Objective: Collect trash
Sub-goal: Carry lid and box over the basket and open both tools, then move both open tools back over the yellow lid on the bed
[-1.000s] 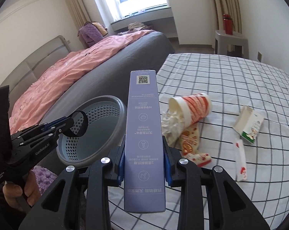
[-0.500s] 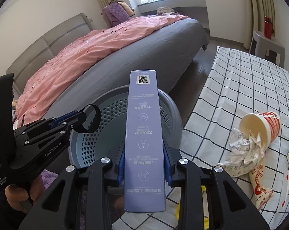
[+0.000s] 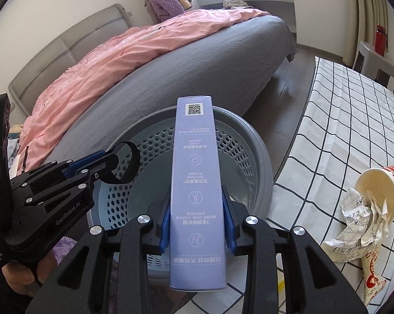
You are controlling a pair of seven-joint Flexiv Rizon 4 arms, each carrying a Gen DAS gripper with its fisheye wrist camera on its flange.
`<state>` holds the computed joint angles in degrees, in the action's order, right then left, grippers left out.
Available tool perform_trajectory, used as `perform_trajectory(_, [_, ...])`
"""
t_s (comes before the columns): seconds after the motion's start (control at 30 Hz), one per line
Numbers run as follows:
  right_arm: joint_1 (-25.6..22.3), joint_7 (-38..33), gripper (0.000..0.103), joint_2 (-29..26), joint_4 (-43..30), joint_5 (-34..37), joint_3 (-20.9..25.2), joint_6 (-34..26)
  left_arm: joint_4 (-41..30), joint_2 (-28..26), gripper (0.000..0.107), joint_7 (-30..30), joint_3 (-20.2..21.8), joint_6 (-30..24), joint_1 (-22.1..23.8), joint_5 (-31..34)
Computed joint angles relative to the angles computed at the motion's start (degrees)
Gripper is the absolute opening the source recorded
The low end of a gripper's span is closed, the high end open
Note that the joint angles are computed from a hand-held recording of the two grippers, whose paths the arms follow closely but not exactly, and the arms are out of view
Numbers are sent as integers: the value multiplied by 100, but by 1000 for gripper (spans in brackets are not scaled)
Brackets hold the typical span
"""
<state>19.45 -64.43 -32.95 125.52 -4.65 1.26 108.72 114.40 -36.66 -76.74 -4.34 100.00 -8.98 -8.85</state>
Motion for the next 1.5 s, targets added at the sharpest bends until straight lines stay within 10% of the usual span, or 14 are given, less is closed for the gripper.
perform_trajectory(0.43, [349,-89,48,61,78,341,-310,129,49,27,51,-172,268,171,-209,-70])
perform_trajectory(1.5, [789,-242,66,229,248,762,-674,180,114,49,64,-221,243,312,-170,-93])
